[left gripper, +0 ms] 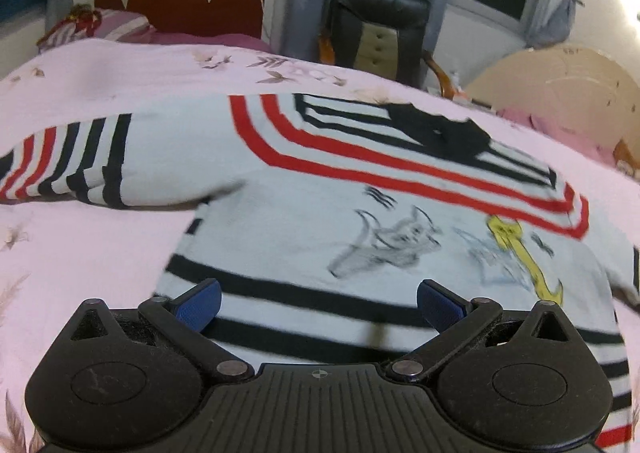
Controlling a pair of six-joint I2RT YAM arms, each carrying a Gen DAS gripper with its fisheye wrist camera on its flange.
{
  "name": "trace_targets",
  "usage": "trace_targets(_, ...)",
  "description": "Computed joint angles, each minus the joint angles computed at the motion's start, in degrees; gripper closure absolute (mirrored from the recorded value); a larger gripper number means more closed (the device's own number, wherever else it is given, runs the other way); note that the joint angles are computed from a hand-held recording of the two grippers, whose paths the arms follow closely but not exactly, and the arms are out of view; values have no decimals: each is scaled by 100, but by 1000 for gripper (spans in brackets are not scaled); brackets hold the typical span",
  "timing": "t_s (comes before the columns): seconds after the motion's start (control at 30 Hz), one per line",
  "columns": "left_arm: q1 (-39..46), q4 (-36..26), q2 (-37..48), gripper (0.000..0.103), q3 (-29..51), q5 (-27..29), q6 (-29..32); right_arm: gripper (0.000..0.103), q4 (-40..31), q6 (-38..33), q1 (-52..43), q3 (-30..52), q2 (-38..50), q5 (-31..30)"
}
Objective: Fold small clothes
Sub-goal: 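Carry the held sleeve across the sweater body with the right tool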
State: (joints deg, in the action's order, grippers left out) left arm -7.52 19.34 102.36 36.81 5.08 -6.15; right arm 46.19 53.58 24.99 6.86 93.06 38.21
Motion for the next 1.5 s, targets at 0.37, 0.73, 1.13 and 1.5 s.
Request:
trace_targets(0.37,1442,-576,680,0,1017,1396,716,96,-1934,-475,1504,4550,2788,-423)
trace_targets(0.73,1583,-1018,1016,0,1664,2396,653,63,-2550,-579,1957,5608,3488,-530)
trace_targets(1.13,-486,-1366,2924,56,3680,2845,-1072,59,-2224,1777,2512,2855,1485,615)
trace_targets(1.5,-389,-952,2438,96,3546,2100,-396,53,-186,2681,2137,1509,1589,401)
